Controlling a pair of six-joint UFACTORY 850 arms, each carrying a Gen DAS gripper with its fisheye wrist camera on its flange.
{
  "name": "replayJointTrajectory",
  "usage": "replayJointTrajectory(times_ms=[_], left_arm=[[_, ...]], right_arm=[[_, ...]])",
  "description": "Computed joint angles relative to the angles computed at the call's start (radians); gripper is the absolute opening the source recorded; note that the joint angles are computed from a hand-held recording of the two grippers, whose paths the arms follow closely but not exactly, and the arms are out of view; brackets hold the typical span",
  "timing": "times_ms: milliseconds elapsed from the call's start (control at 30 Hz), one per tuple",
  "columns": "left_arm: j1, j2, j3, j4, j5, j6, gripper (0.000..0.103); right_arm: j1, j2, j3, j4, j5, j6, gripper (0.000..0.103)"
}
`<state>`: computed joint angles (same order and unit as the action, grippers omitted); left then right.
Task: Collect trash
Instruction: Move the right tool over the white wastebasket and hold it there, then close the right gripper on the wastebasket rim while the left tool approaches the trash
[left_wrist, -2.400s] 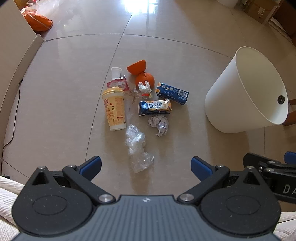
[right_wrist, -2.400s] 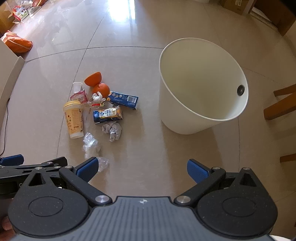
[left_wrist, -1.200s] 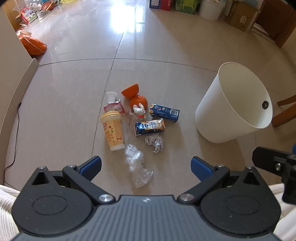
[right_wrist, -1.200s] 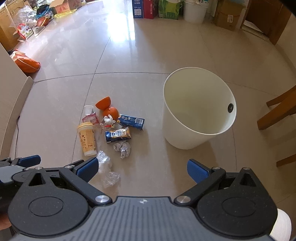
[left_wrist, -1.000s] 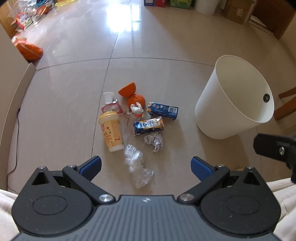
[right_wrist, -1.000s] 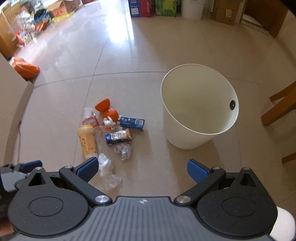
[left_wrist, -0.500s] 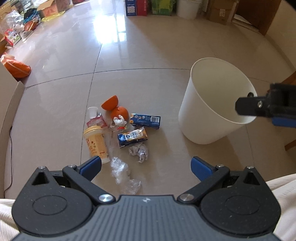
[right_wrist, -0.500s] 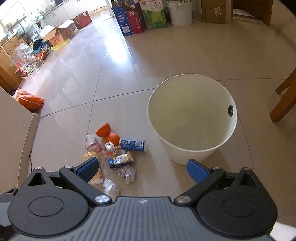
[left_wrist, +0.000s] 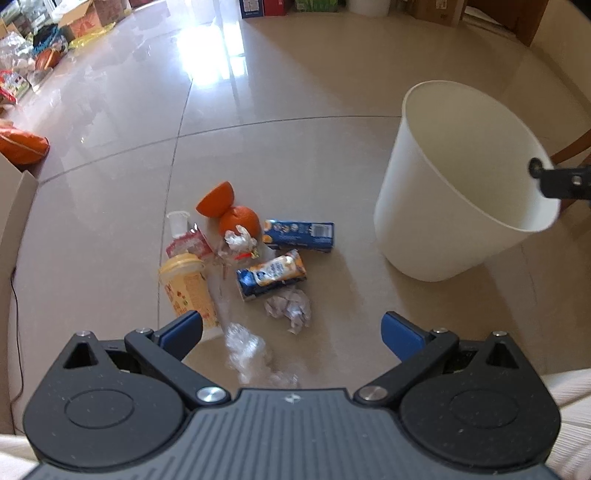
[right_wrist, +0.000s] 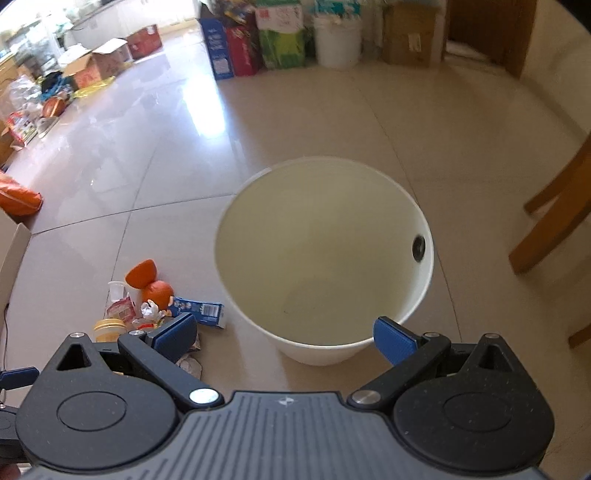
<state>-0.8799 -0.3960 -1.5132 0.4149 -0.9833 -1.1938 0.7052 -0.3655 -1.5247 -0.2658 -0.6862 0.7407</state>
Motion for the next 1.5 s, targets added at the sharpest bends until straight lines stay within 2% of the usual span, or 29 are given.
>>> replayJointTrajectory(times_ms=[67,167,300,433,567,667,767,833,967,1233,1400,1467,1500], left_arm=[[0.007,-0.010,0.007,0.028,0.002,0.000,0.102],[0.016,-0.014,0.032,0.063,0.030,-0.006,0.102],[0.020,-0.011,0.077,0.104,0.081,-0.023,0.102],[0.022,-0.013,0.113,0.141,0.139,-0.019,0.102],[0.030,-0.027,0.118,0.125,0.176,-0.014,0.102],[0.033,-0.030,0.127,0.111,0.195,-0.009,0.102],[0.035,-0.033,0.130,0.102,0.207,-0.006,0.102],[0.037,-0.035,0.128,0.099,0.215,-0.008,0.102],[0.040,-0.028,0.135,0.094,0.254,-0.015,0.102],[0.040,-0.016,0.157,0.093,0.292,-0.016,0.102],[0.043,-0.006,0.171,0.096,0.310,-0.045,0.102],[0.043,-0.010,0.166,0.103,0.298,-0.053,0.102],[0.042,-0.012,0.164,0.108,0.292,-0.059,0.102]], right_arm=[[-0.020,-0.024,-0.022,0.010,-0.029,-0.024,0.103],[-0.020,-0.048,-0.027,-0.168,-0.061,0.069,0.103],[-0.053,-0.088,-0.050,-0.284,-0.092,0.136,0.103],[-0.114,-0.112,-0.056,-0.255,-0.054,0.163,0.103],[-0.146,-0.159,-0.102,-0.218,-0.050,0.101,0.101],[-0.155,-0.199,-0.147,-0.213,-0.090,0.059,0.093],[-0.177,-0.224,-0.167,-0.135,-0.107,0.012,0.083],[-0.191,-0.237,-0.176,-0.076,-0.113,-0.015,0.072],[-0.207,-0.255,-0.187,-0.006,-0.094,-0.067,0.063],[-0.221,-0.311,-0.251,0.030,-0.115,-0.109,0.043],[-0.206,-0.320,-0.275,0.028,-0.148,-0.129,0.048],[-0.197,-0.317,-0.275,0.003,-0.149,-0.116,0.057],[-0.196,-0.314,-0.268,-0.011,-0.142,-0.110,0.066]])
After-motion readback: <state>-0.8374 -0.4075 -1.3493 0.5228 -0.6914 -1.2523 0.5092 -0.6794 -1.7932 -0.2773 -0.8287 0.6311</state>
